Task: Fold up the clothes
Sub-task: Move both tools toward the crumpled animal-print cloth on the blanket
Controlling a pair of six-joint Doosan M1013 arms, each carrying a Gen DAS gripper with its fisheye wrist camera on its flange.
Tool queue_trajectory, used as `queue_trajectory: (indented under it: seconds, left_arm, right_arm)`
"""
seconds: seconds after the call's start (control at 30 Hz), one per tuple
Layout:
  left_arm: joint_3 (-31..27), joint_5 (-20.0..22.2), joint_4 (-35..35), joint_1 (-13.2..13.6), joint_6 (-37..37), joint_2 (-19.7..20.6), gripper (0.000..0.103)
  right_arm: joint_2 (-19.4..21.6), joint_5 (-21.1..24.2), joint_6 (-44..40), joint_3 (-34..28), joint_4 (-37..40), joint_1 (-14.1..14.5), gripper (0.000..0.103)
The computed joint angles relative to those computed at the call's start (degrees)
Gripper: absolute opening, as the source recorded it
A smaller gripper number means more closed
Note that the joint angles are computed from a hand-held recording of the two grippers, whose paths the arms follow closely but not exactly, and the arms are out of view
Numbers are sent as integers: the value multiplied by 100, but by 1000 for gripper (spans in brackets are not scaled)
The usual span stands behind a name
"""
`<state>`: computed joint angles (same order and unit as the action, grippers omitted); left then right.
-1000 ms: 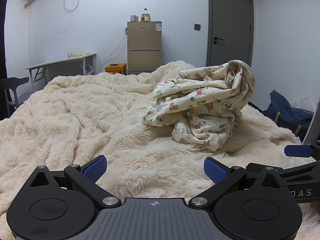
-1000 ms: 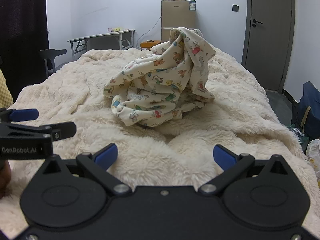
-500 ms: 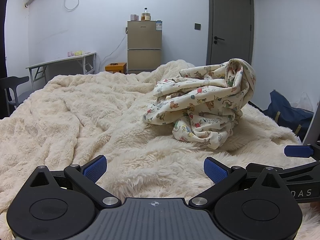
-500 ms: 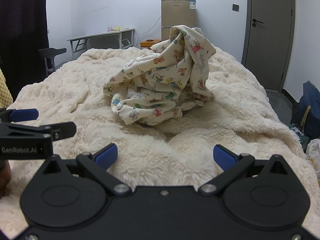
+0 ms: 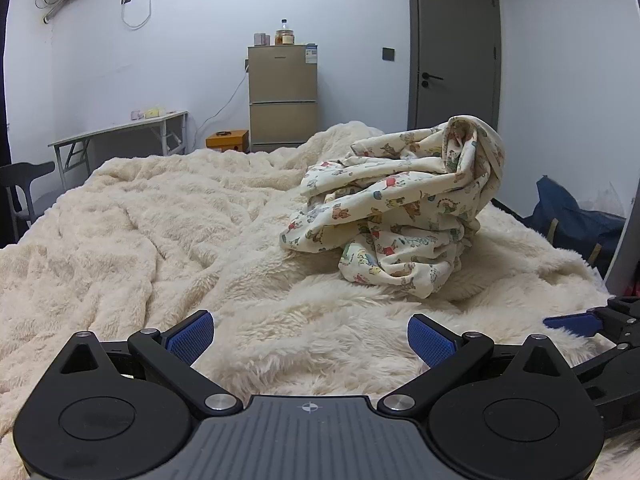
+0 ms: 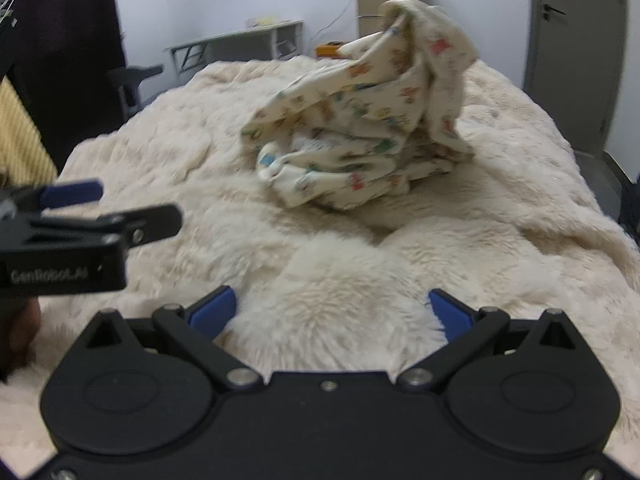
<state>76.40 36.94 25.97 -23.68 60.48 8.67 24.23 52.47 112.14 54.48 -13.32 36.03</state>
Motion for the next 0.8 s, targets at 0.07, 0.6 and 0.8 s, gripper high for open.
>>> queue_trajectory:
  seconds: [0.07, 0.6, 0.8]
  left_arm:
    - [7, -3, -14, 6, -20, -8, 103]
    - [-1, 3, -94, 14, 24, -6, 103]
    - [-7, 0, -129, 23, 65, -1, 103]
  right_arm:
    - [-24, -40, 192, 39, -126, 11, 103]
    - [26, 89, 276, -50, -379, 37, 103]
    - [21, 71, 282, -51, -532, 64, 103]
